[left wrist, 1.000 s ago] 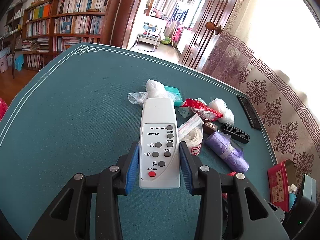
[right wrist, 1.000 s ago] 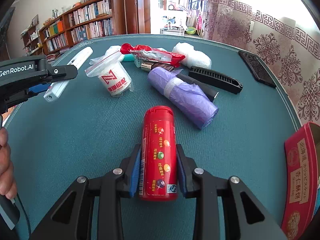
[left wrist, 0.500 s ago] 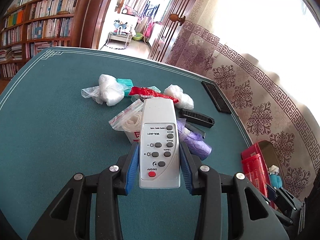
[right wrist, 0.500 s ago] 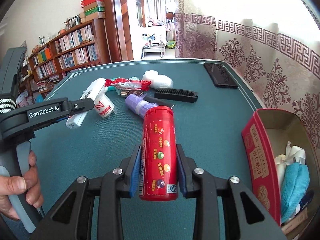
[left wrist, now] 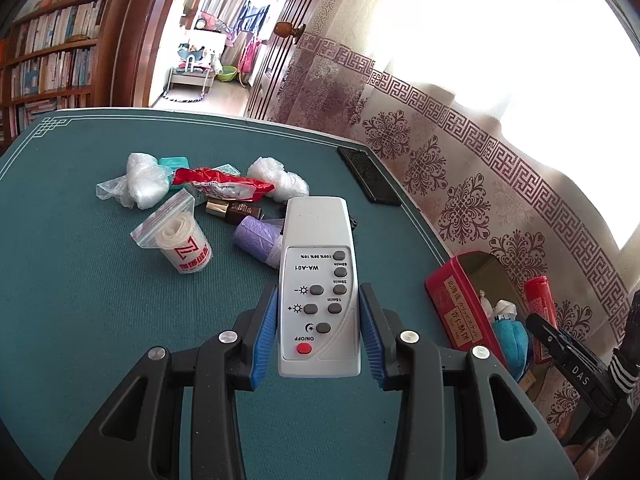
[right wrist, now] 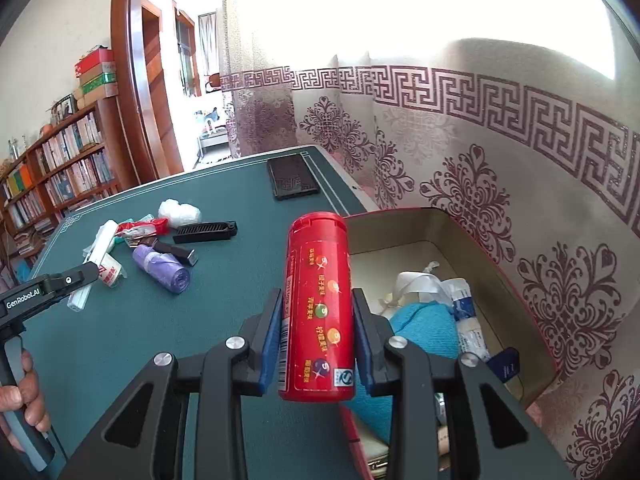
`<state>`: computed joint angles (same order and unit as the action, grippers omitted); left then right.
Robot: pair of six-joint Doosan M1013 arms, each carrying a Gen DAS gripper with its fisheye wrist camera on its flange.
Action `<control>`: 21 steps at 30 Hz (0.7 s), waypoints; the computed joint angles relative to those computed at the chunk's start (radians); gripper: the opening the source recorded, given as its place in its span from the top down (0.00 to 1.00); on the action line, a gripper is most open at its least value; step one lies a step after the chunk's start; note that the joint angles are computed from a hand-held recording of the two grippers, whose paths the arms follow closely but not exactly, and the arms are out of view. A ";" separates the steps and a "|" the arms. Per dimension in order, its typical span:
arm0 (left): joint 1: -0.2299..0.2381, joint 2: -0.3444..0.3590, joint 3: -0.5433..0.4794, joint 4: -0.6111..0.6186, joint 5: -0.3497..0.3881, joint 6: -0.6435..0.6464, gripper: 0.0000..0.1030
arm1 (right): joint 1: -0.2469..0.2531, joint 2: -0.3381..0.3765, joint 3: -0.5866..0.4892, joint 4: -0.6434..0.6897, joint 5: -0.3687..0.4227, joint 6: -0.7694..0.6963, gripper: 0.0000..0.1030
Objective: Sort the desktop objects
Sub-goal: 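Carry the red can into the red box and release it with the right gripper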
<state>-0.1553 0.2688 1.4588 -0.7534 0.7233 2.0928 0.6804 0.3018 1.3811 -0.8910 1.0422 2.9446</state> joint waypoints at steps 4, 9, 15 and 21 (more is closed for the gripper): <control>-0.011 -0.005 0.005 0.000 0.009 0.024 0.59 | -0.009 -0.023 0.027 -0.022 0.025 0.051 0.65; -0.020 -0.005 0.008 -0.015 0.034 0.055 0.59 | -0.024 -0.039 0.050 -0.028 0.037 0.084 0.65; -0.035 -0.015 0.019 -0.008 0.030 0.083 0.59 | -0.050 -0.044 0.064 -0.006 0.029 0.087 0.65; -0.047 -0.017 0.016 0.014 0.033 0.080 0.59 | -0.073 -0.058 0.092 -0.009 0.008 0.133 0.38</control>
